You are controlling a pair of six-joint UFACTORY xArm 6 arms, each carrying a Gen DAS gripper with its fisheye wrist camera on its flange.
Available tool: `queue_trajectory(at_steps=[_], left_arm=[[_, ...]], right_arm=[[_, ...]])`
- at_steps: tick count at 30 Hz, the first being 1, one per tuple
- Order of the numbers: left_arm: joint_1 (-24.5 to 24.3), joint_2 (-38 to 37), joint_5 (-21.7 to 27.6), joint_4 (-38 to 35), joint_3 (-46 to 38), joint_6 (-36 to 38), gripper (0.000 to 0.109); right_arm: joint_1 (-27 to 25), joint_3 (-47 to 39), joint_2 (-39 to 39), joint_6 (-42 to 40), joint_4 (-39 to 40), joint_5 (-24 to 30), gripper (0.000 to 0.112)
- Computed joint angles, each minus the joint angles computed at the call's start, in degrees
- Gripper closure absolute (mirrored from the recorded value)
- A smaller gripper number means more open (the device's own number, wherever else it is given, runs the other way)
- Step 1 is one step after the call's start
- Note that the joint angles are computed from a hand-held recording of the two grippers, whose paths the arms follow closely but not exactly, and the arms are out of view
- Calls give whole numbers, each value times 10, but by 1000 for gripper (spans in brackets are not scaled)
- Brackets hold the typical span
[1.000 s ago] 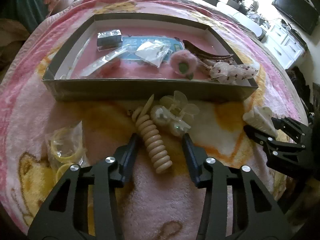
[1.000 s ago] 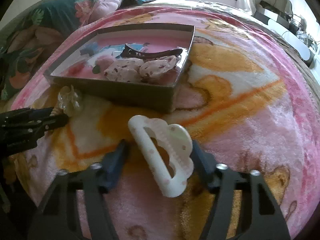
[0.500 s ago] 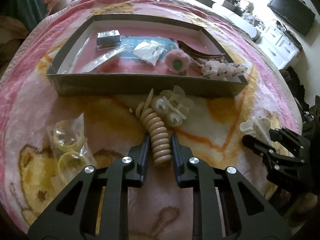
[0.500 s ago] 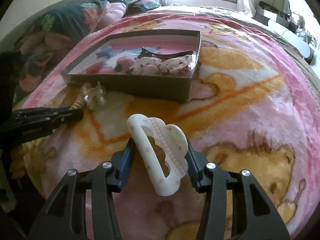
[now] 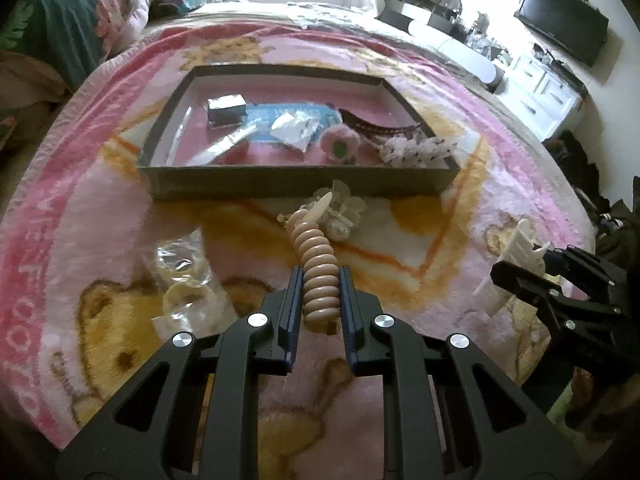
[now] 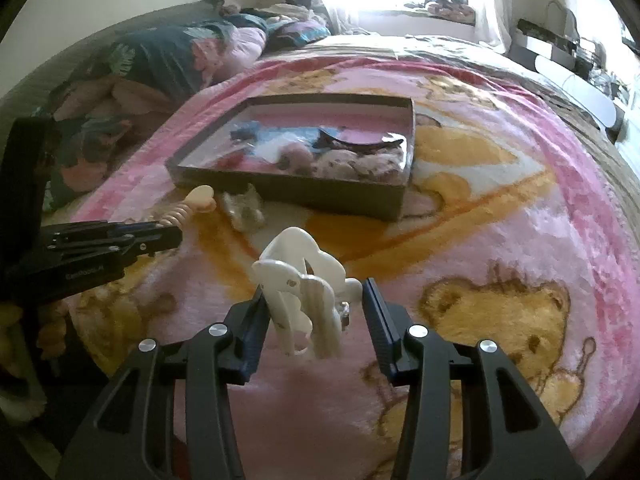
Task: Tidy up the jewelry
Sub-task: 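Carry the spiral hair tie over the box with left tool while right carries the claw clip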
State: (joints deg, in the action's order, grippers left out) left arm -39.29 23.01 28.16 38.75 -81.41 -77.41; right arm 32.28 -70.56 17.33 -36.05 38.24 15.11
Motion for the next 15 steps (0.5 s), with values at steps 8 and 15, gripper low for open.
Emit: queue_trajectory(at_steps=[8,15], left_arm=[[2,-52,0,67,42,-72,98],[10,-86,3,107,70,-119,98]], right_arm=[[18,6,-20,-3,-2,-7,69],[32,7,-30,-2,-5,-10,69]])
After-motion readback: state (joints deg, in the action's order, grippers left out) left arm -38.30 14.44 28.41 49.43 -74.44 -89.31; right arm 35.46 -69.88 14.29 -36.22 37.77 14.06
